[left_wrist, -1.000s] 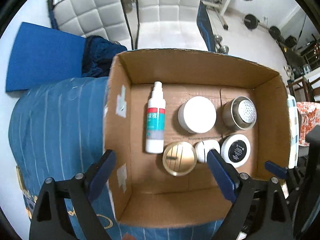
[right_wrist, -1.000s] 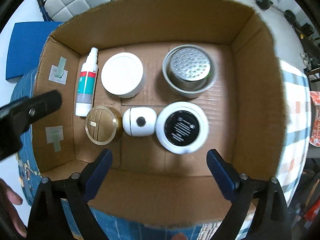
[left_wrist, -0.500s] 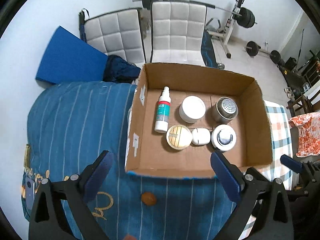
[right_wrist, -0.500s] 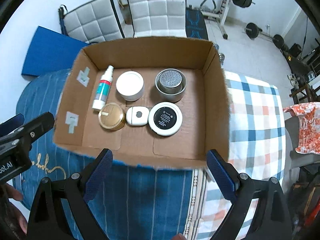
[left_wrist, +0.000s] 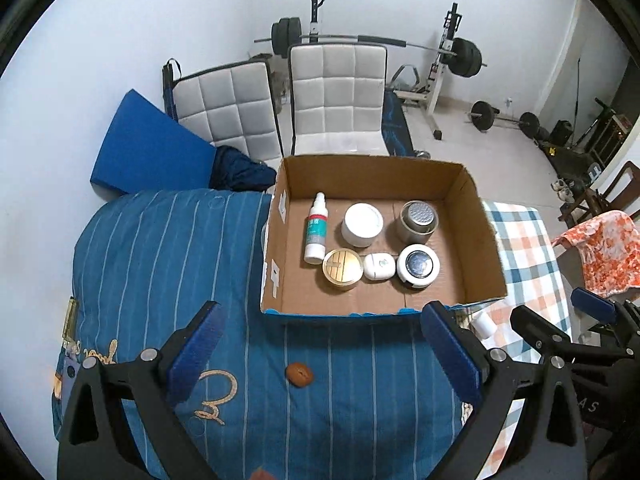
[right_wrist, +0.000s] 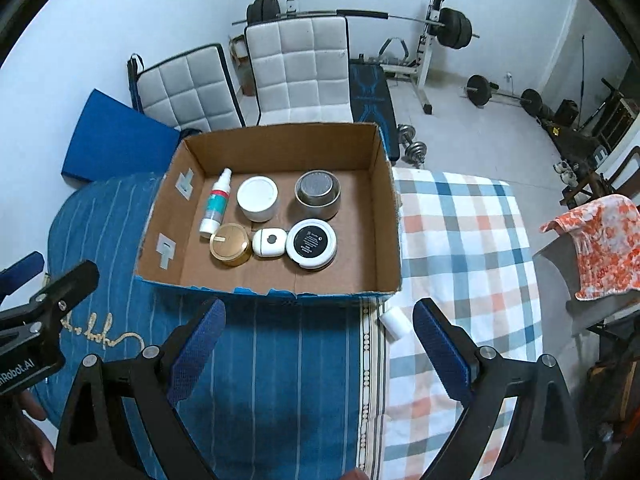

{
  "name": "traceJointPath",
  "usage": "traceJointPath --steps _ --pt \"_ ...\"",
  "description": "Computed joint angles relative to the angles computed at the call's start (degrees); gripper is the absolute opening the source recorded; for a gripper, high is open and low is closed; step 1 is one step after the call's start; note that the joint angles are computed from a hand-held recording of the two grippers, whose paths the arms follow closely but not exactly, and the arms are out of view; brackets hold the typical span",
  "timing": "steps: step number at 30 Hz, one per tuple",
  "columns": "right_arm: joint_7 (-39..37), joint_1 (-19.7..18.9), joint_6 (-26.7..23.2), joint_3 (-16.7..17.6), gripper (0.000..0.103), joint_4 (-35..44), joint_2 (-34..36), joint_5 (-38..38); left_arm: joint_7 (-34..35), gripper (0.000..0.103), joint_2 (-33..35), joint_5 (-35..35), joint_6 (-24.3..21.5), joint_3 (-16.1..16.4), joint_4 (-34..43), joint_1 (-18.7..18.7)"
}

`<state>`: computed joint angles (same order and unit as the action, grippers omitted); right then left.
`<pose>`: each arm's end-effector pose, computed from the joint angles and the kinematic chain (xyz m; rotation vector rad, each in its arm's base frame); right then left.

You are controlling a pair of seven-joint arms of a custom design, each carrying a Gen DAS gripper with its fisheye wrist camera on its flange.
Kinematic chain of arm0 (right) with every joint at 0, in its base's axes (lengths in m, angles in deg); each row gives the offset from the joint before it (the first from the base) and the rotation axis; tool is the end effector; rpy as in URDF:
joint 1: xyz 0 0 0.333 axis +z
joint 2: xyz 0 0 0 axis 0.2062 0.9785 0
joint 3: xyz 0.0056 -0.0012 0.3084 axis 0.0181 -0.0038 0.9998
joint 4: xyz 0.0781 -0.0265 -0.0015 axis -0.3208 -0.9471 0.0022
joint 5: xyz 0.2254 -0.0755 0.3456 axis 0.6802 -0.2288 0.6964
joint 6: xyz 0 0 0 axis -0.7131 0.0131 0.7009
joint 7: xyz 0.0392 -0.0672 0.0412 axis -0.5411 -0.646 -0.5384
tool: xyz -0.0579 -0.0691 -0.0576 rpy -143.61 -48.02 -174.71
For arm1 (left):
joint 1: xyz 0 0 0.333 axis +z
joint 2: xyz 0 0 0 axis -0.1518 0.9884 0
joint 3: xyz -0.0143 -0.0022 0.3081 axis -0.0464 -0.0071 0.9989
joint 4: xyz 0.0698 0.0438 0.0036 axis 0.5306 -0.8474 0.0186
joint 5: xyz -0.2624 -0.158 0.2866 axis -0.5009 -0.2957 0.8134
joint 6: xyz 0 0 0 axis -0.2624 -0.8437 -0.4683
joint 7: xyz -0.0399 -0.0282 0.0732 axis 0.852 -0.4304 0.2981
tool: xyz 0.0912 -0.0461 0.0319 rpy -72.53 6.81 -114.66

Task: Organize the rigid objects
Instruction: 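Withdraw both tools from the box toward the walnut and small white cup, then grasp the walnut with the left tool while the right tool grasps the small white cup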

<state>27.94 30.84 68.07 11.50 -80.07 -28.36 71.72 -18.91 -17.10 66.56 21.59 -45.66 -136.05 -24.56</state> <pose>0.4343 0.1917 0.6100 -2.0197 1.9100 -0.3942 0.3836 -0.3317 0.7105 -1.9542 1.9083 -0.5266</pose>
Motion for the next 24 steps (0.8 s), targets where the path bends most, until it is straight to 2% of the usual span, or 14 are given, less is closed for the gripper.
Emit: traceJointPath --steps 7,14,19,24 --pt "1.18 0.43 -0.3 0.17 0.097 -0.87 -3.53 0.7 -0.64 0.101 -1.21 0.06 0.25 -0.44 -0.41 -0.14" --pt "0.77 -0.92 -0.26 -3.01 0.097 -5.51 -5.3 3.78 -1.92 0.101 -0.9 -0.2 -2.18 -0.43 -4.04 0.32" --pt "-0.17 -4.49 -1.3 -5.66 0.097 -8.89 -1.43 3.99 -4.41 0.101 0.24 -5.52 -0.75 1.89 -10.65 -0.06" --pt "-4.35 -6.71 2.58 -7.05 0.095 -10.5 5.75 4.73 -5.23 0.101 1.9 -10.86 1.25 3.47 -15.89 -0.48"
